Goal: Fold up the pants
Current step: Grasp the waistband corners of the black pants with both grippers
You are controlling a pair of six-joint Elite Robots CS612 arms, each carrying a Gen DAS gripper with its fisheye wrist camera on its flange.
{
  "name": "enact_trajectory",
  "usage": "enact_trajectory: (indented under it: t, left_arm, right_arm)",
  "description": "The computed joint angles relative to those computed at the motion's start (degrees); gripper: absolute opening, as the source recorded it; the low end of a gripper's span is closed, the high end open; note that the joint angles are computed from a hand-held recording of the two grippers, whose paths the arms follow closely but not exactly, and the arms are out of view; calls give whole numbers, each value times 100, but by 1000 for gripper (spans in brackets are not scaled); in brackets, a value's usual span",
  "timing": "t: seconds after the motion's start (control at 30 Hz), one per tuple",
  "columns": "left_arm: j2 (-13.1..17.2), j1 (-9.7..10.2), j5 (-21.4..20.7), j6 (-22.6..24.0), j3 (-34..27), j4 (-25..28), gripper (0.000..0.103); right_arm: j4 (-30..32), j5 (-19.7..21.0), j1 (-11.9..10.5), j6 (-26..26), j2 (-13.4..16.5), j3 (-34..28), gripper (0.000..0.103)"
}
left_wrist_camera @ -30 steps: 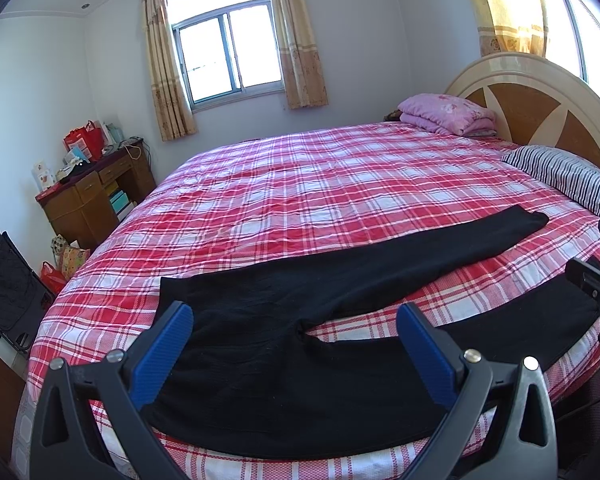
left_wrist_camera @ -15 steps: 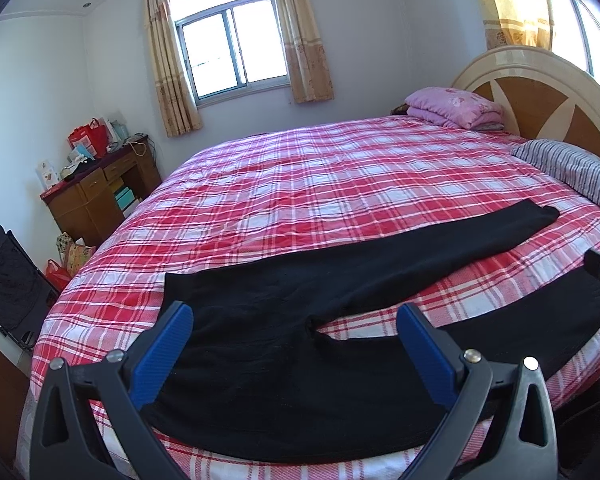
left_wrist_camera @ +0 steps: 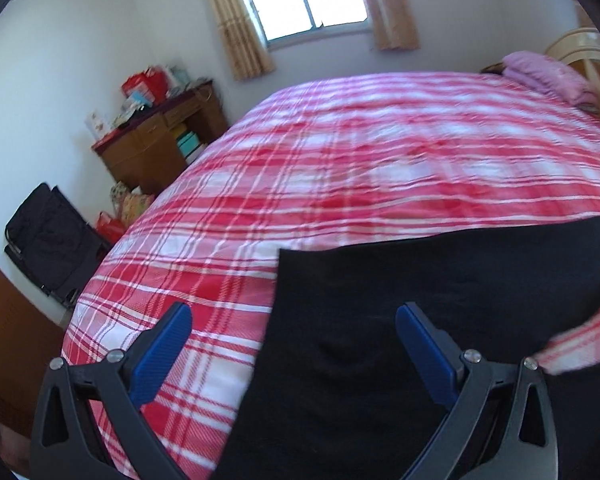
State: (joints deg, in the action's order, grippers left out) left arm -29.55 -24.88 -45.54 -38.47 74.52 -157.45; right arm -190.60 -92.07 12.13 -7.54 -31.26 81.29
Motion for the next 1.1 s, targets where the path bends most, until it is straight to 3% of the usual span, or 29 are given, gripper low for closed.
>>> enact_trajectory:
  t: [0.1, 0.23, 0.37, 0.47, 0.53, 0.6, 0.83, 0.97, 1.1]
  left_arm:
    - [178, 246, -520, -147, -341, 475, 103]
    - [351, 401, -862, 159, -599, 218, 103]
    - [527, 562, -1233, 248, -954, 499, 95]
    - [594, 683, -1638, 302, -1043, 482, 79]
    - [603, 760, -2053, 321, -1024, 357, 56]
    - [595, 810, -2439, 402, -909, -96, 40]
    - [565, 844, -2615, 275, -908, -114, 34]
    - [578, 908, -2818, 387, -966, -93, 32]
    - [631, 972, -3055, 479, -913, -572, 29]
  right_arm:
    - [365, 21, -29, 22, 59, -158, 102]
    - [515, -47, -55, -103, 129, -360, 102]
    - [801, -175, -129, -171, 244, -676, 102]
    - [972, -261, -213, -166, 338, -908, 102]
    - [1149, -351, -276, -73, 402, -1081, 102]
    - [1326, -320, -351, 54, 468, -1242, 102]
    - [2204, -290, -632, 678, 708, -1880, 101]
    - [2815, -331, -809, 999, 872, -2335, 82]
    - [3344, -465, -957, 1240, 1137, -2899, 82]
